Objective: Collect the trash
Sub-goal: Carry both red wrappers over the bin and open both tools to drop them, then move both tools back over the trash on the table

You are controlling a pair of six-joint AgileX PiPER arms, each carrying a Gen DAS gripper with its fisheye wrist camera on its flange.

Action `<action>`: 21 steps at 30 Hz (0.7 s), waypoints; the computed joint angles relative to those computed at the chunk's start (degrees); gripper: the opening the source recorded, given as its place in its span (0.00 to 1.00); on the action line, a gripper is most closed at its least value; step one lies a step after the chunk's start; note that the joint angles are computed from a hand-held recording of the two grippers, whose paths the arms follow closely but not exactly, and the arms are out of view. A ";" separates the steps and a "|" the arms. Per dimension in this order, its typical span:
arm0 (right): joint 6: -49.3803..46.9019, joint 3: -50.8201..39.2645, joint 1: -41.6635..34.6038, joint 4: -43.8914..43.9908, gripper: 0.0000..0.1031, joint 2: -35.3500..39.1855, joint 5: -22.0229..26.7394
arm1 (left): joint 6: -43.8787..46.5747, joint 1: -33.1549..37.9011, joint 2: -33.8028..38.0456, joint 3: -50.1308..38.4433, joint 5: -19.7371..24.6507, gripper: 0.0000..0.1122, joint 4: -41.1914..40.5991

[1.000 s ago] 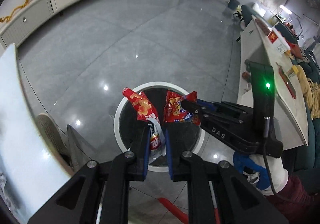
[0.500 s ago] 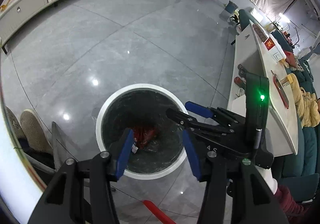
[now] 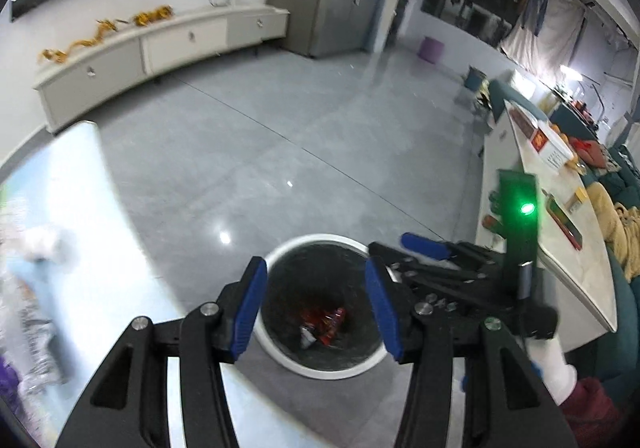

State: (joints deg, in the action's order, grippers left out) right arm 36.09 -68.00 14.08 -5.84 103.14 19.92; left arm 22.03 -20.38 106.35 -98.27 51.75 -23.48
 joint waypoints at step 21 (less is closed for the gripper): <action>10.14 -19.59 19.14 -16.54 0.52 -3.12 13.86 | 21.82 36.36 -15.92 17.97 1.75 0.44 -17.06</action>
